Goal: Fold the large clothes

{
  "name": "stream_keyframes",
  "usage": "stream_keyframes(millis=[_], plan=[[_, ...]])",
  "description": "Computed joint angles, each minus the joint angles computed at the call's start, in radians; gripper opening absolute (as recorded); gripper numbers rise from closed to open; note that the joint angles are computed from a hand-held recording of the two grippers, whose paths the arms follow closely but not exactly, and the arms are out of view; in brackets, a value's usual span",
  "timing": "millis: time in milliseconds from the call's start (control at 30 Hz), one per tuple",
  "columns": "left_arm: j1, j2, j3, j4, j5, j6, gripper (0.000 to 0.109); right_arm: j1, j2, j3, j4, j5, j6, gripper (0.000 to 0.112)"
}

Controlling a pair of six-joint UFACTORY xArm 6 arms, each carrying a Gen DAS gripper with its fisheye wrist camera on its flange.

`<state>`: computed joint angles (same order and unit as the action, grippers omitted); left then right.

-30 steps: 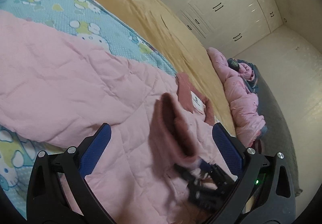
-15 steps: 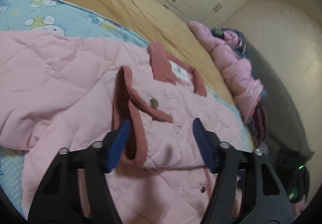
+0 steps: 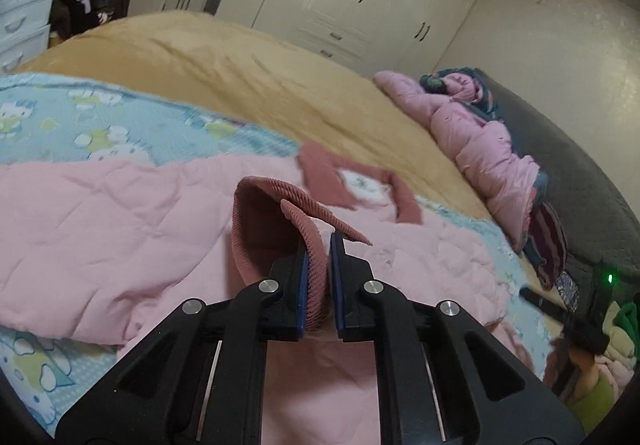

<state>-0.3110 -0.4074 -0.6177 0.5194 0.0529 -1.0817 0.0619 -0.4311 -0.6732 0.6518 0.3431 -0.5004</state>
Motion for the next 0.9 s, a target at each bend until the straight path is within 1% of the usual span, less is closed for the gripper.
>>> stream_keyframes(millis=[100, 133, 167, 200, 233, 267, 300, 333, 400, 467, 533, 600, 667, 767, 833, 900], plan=[[-0.01, 0.028, 0.003, -0.073, 0.025, 0.053, 0.004, 0.033, 0.086, -0.059, -0.031, -0.045, -0.023, 0.079], [-0.013, 0.04, 0.003, -0.079, 0.039, 0.057, 0.004, 0.038, 0.119, -0.085, -0.012, -0.039, -0.049, 0.079], [-0.015, 0.045, 0.004, -0.098, 0.047, 0.073, 0.004, 0.034, 0.15, -0.109, -0.028, -0.027, -0.034, 0.078], [-0.019, 0.053, 0.002, -0.116, 0.061, 0.086, 0.004, 0.03, 0.179, -0.124, -0.083, -0.027, 0.023, 0.078], [-0.019, 0.049, 0.012, -0.137, 0.063, 0.101, 0.004, 0.019, 0.214, -0.149, -0.12, -0.007, 0.07, 0.078], [-0.017, 0.038, 0.031, -0.174, 0.06, 0.134, 0.004, 0.013, 0.231, -0.163, -0.125, 0.012, 0.083, 0.078], [-0.018, 0.036, 0.036, -0.188, 0.059, 0.144, 0.004, 0.005, 0.256, -0.175, -0.168, 0.016, 0.128, 0.078], [-0.015, 0.032, 0.047, -0.187, 0.052, 0.142, 0.004, -0.002, 0.277, -0.18, -0.24, 0.012, 0.195, 0.078], [-0.017, 0.032, 0.055, -0.179, 0.047, 0.13, 0.005, -0.017, 0.307, -0.189, -0.28, 0.031, 0.23, 0.08], [-0.026, 0.043, 0.062, -0.238, 0.041, 0.173, 0.005, -0.03, 0.336, -0.202, -0.208, 0.061, 0.182, 0.08], [-0.032, 0.058, 0.057, -0.269, 0.048, 0.198, 0.005, -0.042, 0.358, -0.214, -0.14, 0.076, 0.141, 0.08], [-0.038, 0.07, 0.05, -0.283, 0.061, 0.211, 0.005, -0.038, 0.366, -0.209, -0.143, 0.063, 0.131, 0.08], [-0.044, 0.077, 0.051, -0.317, 0.06, 0.243, 0.006, -0.029, 0.381, -0.197, -0.148, 0.025, 0.119, 0.081], [-0.044, 0.077, 0.054, -0.326, 0.06, 0.254, 0.006, -0.024, 0.374, -0.19, -0.19, 0.011, 0.154, 0.081], [-0.045, 0.07, 0.048, -0.303, 0.083, 0.246, 0.006, -0.023, 0.358, -0.184, -0.201, 0.013, 0.167, 0.082], [-0.047, 0.061, 0.04, -0.25, 0.113, 0.209, 0.007, -0.017, 0.316, -0.161, -0.168, 0.015, 0.148, 0.089]])
